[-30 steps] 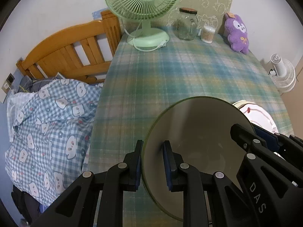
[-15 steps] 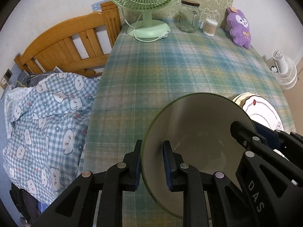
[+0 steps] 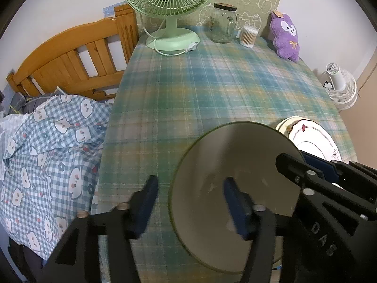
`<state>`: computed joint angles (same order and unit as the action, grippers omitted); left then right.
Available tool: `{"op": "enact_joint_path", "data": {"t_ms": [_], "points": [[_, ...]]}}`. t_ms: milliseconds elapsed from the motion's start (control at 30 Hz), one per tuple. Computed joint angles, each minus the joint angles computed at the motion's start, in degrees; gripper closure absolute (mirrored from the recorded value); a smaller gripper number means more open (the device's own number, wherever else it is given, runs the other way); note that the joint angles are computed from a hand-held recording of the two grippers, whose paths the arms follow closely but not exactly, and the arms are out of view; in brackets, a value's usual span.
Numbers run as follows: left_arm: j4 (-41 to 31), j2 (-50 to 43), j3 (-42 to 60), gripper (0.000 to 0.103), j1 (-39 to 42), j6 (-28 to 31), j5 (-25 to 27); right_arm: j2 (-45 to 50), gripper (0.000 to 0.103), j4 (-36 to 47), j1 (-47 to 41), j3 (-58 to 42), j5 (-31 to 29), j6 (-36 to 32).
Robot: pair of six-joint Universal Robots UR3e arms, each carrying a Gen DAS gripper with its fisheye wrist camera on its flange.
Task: Organize plates and bowls
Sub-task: 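Tilt the cream bowl with both grippers and bring it over the plate stack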
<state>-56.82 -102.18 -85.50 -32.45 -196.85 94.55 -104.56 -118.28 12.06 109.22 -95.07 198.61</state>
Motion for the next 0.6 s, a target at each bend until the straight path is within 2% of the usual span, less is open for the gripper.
{"op": "enact_joint_path", "data": {"t_ms": [67,167,200,400,600], "points": [[0.56,0.38,-0.96,0.035,0.28,0.52,-0.25,-0.19,0.076,0.1,-0.52,0.5,0.5,0.02],[0.67,0.28,-1.55,0.032,0.64,0.51,-0.75,-1.21,0.055,-0.68,-2.13,2.15,2.68,0.27],[0.63,0.25,-1.63,0.031,0.69,0.4,-0.95,-1.2,0.051,-1.18,-2.01,2.37,2.69,0.76],[1.79,0.06,-2.73,0.025,1.17,0.76,-2.77,0.08,0.051,-2.14,-2.54,3.01,3.5,1.17],[2.62,-0.34,-3.41,0.025,1.97,0.28,-4.26,1.17,0.051,-3.83,-2.91,4.22,4.91,1.53]]}}
